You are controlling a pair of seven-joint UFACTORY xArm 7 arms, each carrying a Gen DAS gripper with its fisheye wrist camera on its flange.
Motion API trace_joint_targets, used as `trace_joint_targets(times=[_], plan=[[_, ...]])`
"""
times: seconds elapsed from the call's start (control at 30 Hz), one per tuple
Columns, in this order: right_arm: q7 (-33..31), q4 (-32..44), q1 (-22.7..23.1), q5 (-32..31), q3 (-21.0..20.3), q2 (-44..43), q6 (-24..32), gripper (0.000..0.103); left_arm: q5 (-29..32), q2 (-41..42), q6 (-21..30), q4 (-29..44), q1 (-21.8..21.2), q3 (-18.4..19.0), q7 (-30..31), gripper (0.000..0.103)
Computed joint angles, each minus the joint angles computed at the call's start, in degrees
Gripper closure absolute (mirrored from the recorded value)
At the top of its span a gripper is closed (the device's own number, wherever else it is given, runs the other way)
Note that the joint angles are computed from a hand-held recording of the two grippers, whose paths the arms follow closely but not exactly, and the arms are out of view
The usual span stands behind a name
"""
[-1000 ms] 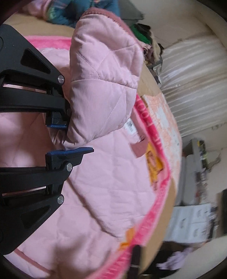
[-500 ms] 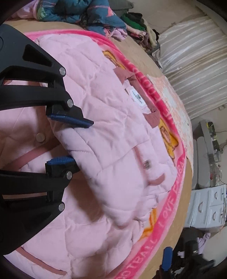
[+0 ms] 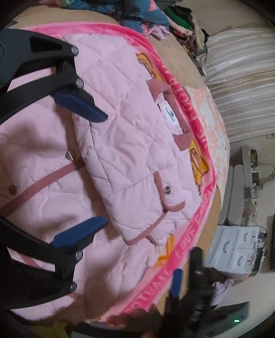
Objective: Fold large clothes
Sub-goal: 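Lower the sleeve onto the jacket and open the left gripper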
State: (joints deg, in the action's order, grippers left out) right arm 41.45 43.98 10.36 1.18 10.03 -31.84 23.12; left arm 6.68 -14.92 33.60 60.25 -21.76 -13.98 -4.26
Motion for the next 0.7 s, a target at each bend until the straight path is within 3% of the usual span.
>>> trace_joint_targets(times=[0.1, 0.4, 0.7], plan=[[-1.37, 1.68, 1.84, 0.44, 0.22, 2.19, 0.72, 0.004, -0.45, -0.89, 2.03, 0.82, 0.80, 0.62, -0.88, 0.009], [-3.25, 4.92, 5.64, 1.36, 1.45, 7.77, 2.52, 0.004, 5.97, -2.40, 6.72, 1.62, 5.43, 0.56, -6.20, 0.009], [-2.97, 5.26, 8.01, 2.96, 1.42, 11.17, 1.33, 0.004, 7.07, -2.09, 6.88, 0.91, 8.92, 2.78, -8.69, 0.009]])
